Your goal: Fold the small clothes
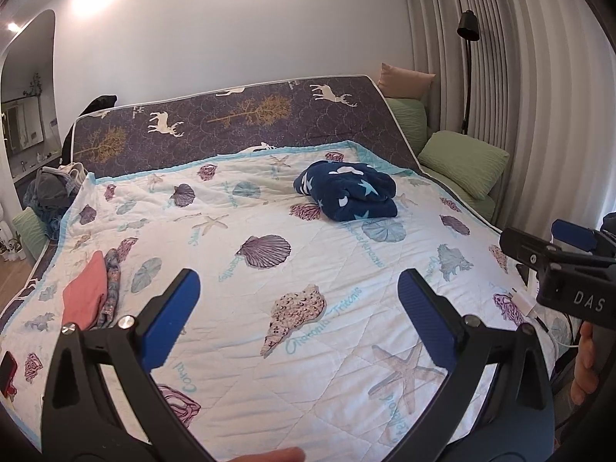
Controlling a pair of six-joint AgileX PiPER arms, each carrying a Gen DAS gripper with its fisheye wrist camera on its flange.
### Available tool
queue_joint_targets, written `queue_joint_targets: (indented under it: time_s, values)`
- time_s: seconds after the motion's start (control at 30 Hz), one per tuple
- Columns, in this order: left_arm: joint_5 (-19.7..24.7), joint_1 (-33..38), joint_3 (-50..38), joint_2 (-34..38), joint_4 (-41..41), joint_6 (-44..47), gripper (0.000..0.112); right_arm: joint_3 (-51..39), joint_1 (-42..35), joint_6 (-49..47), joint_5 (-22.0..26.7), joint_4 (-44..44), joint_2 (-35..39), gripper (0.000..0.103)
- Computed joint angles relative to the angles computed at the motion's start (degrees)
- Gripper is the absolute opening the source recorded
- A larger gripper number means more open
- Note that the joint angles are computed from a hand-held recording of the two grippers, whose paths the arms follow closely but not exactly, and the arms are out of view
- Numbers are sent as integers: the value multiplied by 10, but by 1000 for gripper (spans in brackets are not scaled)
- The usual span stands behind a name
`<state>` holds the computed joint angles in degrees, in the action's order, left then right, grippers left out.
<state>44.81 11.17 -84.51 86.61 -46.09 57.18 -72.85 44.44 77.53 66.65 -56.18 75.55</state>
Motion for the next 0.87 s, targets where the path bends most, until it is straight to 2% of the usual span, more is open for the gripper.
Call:
queue_joint_targets:
  time_s: [0.87]
  values:
    - [-13, -11, -5, 10, 24, -16, 102, -1, -6, 2, -3, 6, 10, 98]
